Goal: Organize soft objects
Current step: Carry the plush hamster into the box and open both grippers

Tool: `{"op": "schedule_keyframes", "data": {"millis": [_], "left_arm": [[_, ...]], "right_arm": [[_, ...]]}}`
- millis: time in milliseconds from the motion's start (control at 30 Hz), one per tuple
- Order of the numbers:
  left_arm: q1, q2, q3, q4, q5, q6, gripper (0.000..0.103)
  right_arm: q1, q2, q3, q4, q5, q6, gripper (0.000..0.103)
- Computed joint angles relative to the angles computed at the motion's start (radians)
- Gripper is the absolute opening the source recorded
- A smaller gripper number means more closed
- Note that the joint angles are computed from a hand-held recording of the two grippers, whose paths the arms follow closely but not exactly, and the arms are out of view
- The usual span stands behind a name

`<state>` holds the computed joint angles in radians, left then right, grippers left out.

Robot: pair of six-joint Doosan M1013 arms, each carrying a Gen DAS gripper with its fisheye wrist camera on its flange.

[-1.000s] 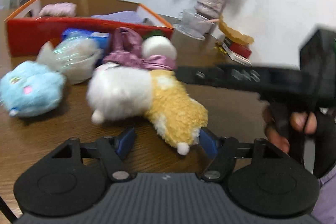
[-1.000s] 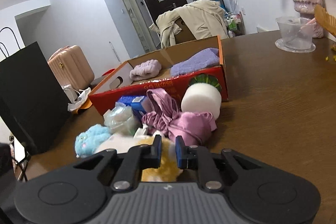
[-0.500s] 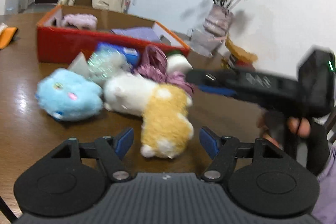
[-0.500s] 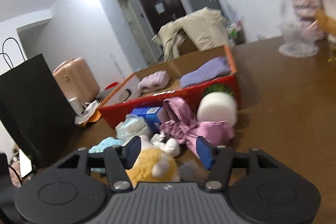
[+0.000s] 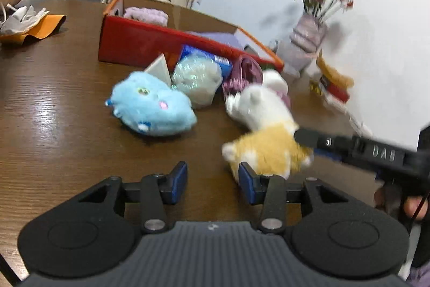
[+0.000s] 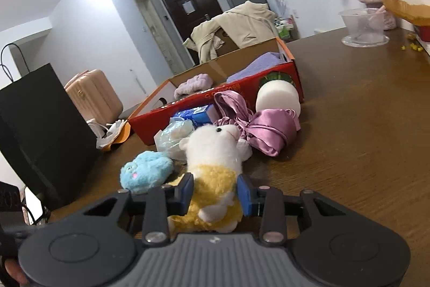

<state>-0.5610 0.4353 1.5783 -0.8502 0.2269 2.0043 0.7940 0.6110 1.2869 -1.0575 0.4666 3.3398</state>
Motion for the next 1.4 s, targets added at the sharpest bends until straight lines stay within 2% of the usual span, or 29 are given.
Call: {"op": "schedule_keyframes", "data": {"millis": [67,167,233,367,467,533,633,800,867,1000,1100,1167,1233,1300,1367,1400], "left_arm": [[0.002,-0.001,-0.006,-0.078,0.009,0.048,0.049],[0.007,0.007,-0.019,-0.24,0.058,0.183,0.052],[0.006,0.018,-0.032,-0.256,0.083,0.174,0.053],[0.014,0.031,-0.045,-0.307,0.131,0.162,0.05],[0.019,0.037,-0.054,-0.342,0.159,0.152,0.048],[0.02,0.035,-0.055,-0.374,0.163,0.173,0.047],[0.029,0.034,-0.06,-0.518,0.19,0.278,0.046],[0.032,0.073,-0.163,-0.586,0.187,0.359,0.046],[0.033,0.109,-0.25,-0.529,0.19,0.318,0.046],[0.042,0.23,-0.49,-0.251,0.235,0.1,0.046],[0.05,0.337,-0.675,-0.037,0.311,-0.099,0.046],[0.056,0.407,-0.79,0.076,0.39,-0.236,0.046],[0.059,0.465,-0.882,0.159,0.463,-0.327,0.047],[0.057,0.502,-0.935,0.236,0.506,-0.383,0.047],[0.054,0.511,-0.94,0.287,0.515,-0.413,0.046],[0.053,0.512,-0.937,0.297,0.519,-0.414,0.046]], "right_arm": [[0.0,0.001,-0.004,0.005,-0.001,-0.001,0.038],[-0.004,0.006,0.0,-0.053,-0.011,0.072,0.041],[-0.012,0.008,0.01,-0.073,-0.04,0.115,0.045],[-0.025,0.004,0.035,-0.134,-0.099,0.209,0.046],[-0.038,-0.003,0.047,-0.125,-0.163,0.214,0.037],[-0.036,-0.007,0.046,-0.133,-0.168,0.2,0.033],[-0.026,-0.018,0.049,-0.339,-0.134,0.365,0.03],[-0.049,-0.015,0.008,-0.522,-0.092,0.495,0.03],[-0.069,-0.002,-0.034,-0.543,-0.071,0.495,0.03],[-0.124,0.052,-0.146,-0.435,-0.065,0.392,0.03],[-0.172,0.112,-0.242,-0.196,-0.093,0.215,0.03],[-0.192,0.154,-0.307,0.015,-0.071,0.03,0.03],[-0.198,0.191,-0.367,0.172,-0.004,-0.139,0.03],[-0.194,0.221,-0.421,0.271,0.089,-0.297,0.031],[-0.179,0.245,-0.466,0.264,0.187,-0.387,0.026],[-0.17,0.258,-0.495,0.254,0.243,-0.423,0.028]]}}
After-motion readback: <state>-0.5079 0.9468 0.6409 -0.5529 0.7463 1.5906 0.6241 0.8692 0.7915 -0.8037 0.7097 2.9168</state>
